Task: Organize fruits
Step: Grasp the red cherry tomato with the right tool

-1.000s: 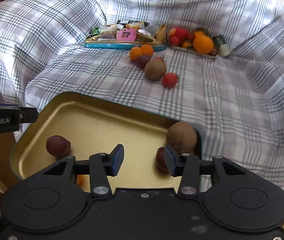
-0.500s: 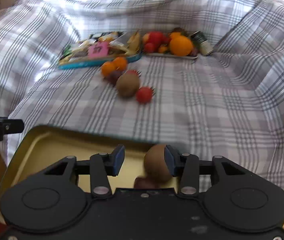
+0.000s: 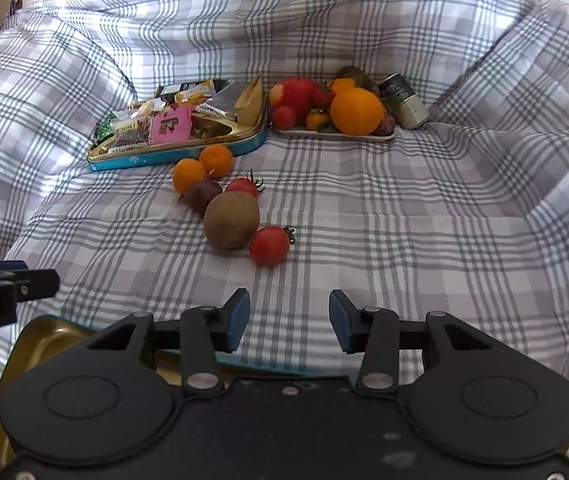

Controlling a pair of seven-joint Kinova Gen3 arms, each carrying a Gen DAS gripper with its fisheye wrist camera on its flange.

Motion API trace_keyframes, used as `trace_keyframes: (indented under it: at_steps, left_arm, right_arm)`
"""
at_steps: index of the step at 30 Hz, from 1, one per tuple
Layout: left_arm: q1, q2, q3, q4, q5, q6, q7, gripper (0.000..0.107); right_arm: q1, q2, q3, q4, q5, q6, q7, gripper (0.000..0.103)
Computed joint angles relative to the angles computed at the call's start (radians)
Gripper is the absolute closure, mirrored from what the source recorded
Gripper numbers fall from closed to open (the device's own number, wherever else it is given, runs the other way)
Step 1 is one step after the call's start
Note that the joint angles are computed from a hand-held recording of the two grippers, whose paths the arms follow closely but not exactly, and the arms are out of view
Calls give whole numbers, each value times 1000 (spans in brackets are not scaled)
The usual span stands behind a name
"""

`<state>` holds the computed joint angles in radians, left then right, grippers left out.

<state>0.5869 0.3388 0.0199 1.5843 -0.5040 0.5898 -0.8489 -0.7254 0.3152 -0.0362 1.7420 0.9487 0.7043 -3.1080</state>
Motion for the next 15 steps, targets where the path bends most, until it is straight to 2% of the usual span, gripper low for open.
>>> trace_keyframes:
  at_steps: [5,15]
  left_arm:
    - [-33,57,16,-63,53,22,-63,66]
    - [-71,142,11,-169,150,58,-174,66]
  right_arm:
    - [44,55,6,-66,-67,-37,119,57]
    - [75,150,63,-186,-222,-79,343,57]
